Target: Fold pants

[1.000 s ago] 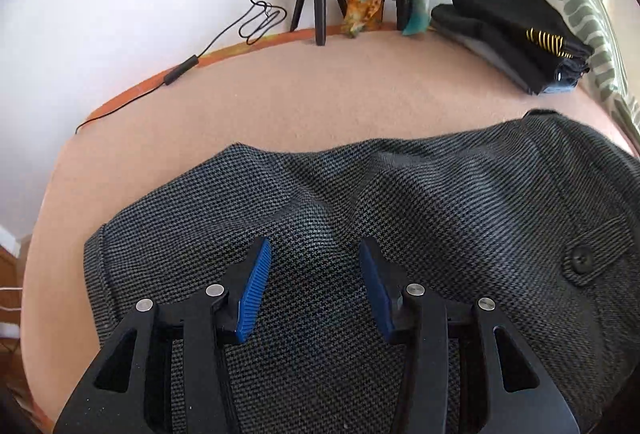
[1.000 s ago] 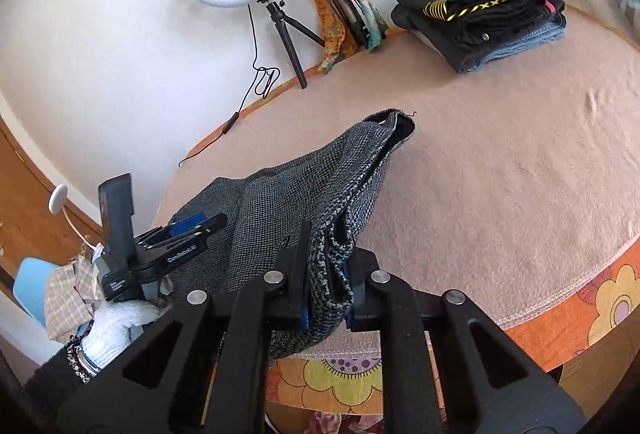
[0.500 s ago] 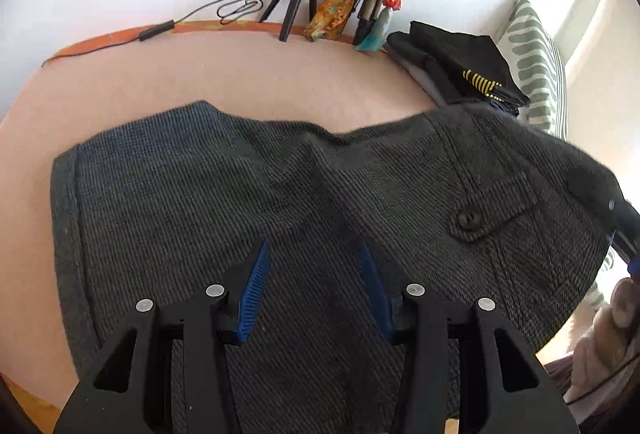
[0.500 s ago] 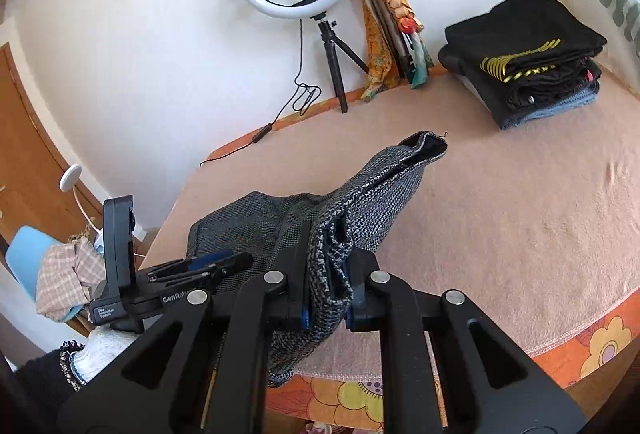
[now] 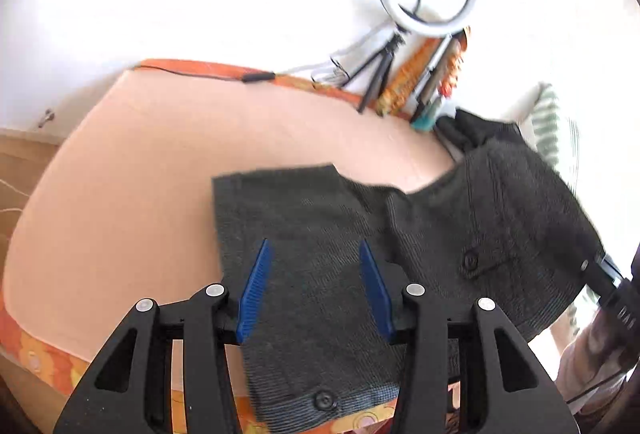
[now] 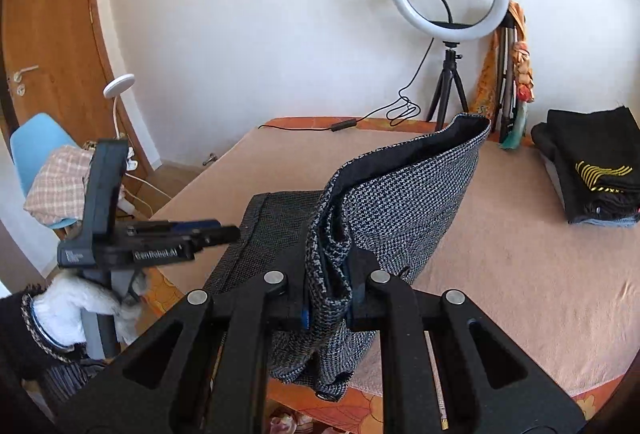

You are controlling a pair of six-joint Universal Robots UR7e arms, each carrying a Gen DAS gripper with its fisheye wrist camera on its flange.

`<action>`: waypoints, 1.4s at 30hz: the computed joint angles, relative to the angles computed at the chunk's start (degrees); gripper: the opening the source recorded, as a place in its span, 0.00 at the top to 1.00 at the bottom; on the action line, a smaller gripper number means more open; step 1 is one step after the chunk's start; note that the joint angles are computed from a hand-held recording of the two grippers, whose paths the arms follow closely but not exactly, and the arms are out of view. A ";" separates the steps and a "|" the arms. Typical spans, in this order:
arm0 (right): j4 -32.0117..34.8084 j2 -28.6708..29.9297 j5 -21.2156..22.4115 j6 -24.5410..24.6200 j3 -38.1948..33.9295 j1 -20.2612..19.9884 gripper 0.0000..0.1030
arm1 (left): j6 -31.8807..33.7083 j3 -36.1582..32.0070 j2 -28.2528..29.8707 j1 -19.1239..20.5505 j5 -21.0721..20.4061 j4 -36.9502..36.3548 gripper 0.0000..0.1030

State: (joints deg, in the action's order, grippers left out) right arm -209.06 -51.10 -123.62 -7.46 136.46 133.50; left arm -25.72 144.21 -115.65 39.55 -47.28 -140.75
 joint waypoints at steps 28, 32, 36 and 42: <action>22.71 22.49 6.50 -11.72 -20.68 4.41 0.79 | 4.76 -3.29 -8.65 7.73 3.27 -0.93 0.57; 20.51 15.69 16.06 -10.06 -14.44 1.30 0.61 | 3.34 -2.58 -10.21 5.74 2.85 2.30 0.57; 16.59 8.81 18.34 -7.06 -9.11 -3.23 0.58 | 1.43 -1.73 -10.56 5.21 -1.77 6.06 0.57; 15.75 3.83 17.38 -1.66 -8.73 -13.20 0.50 | 2.00 -0.26 -7.67 5.38 -10.39 8.67 0.57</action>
